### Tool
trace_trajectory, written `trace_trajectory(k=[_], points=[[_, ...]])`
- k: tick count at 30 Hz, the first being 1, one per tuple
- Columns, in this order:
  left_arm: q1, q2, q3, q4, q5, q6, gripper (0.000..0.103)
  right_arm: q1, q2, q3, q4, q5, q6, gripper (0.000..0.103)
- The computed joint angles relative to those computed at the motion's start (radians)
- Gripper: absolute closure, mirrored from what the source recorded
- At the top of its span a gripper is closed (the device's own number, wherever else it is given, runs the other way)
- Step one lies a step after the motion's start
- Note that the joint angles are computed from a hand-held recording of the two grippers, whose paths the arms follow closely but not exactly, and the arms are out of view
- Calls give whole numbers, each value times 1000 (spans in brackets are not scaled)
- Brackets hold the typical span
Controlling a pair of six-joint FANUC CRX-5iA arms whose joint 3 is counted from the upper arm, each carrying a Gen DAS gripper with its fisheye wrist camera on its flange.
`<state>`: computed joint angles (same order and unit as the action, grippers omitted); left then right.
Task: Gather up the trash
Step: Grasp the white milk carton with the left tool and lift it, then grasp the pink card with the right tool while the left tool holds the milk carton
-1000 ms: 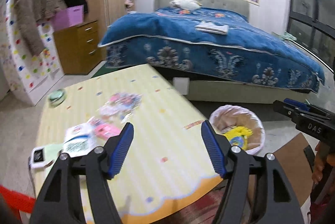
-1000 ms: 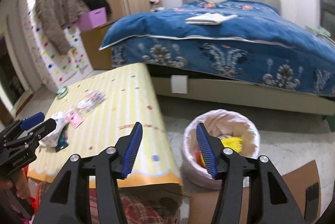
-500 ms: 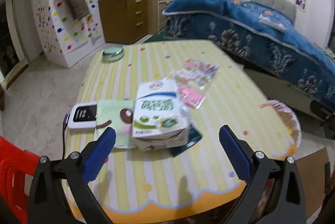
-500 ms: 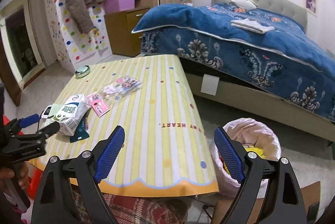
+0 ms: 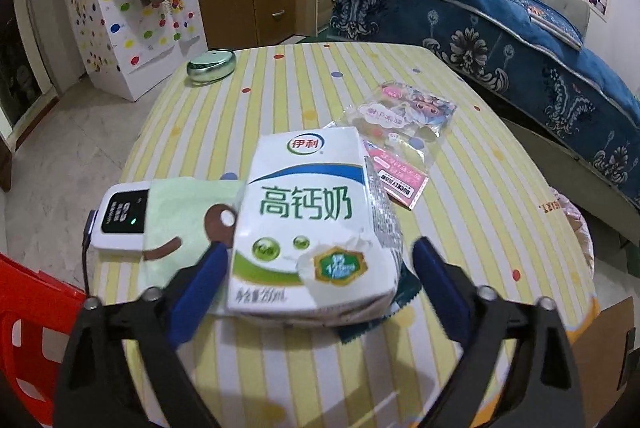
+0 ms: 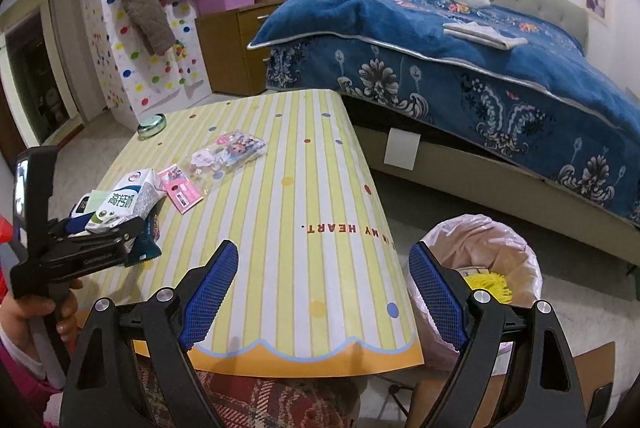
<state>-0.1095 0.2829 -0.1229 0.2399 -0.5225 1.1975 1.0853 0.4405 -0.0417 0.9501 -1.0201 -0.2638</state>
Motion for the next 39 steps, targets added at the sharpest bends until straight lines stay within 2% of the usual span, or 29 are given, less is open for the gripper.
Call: trace_trajectory(k=[1, 5, 15, 18, 22, 25, 31, 39], points=[[-3, 10, 16, -21, -11, 14, 23, -1, 0, 0, 0, 4, 1, 17], [-2, 2, 0, -1, 11, -6, 25, 0, 3, 2, -6, 15, 7, 17], [38, -158, -202, 271, 128, -277, 26, -1, 23, 37, -12, 27, 52, 17], [62, -201, -231, 266, 158, -281, 26, -4, 46, 74, -20, 35, 92, 17], [97, -222, -226, 197, 168, -224, 25, -12, 89, 138, -29, 50, 156, 17], [122, -213, -207, 174, 155, -189, 25, -24, 128, 196, -44, 66, 213, 17], [148, -188, -191, 217, 154, -213, 25, -54, 234, 355, -102, 95, 360, 17], [158, -141, -162, 261, 163, -239, 25, -98, 445, 711, -264, 46, 654, 17]])
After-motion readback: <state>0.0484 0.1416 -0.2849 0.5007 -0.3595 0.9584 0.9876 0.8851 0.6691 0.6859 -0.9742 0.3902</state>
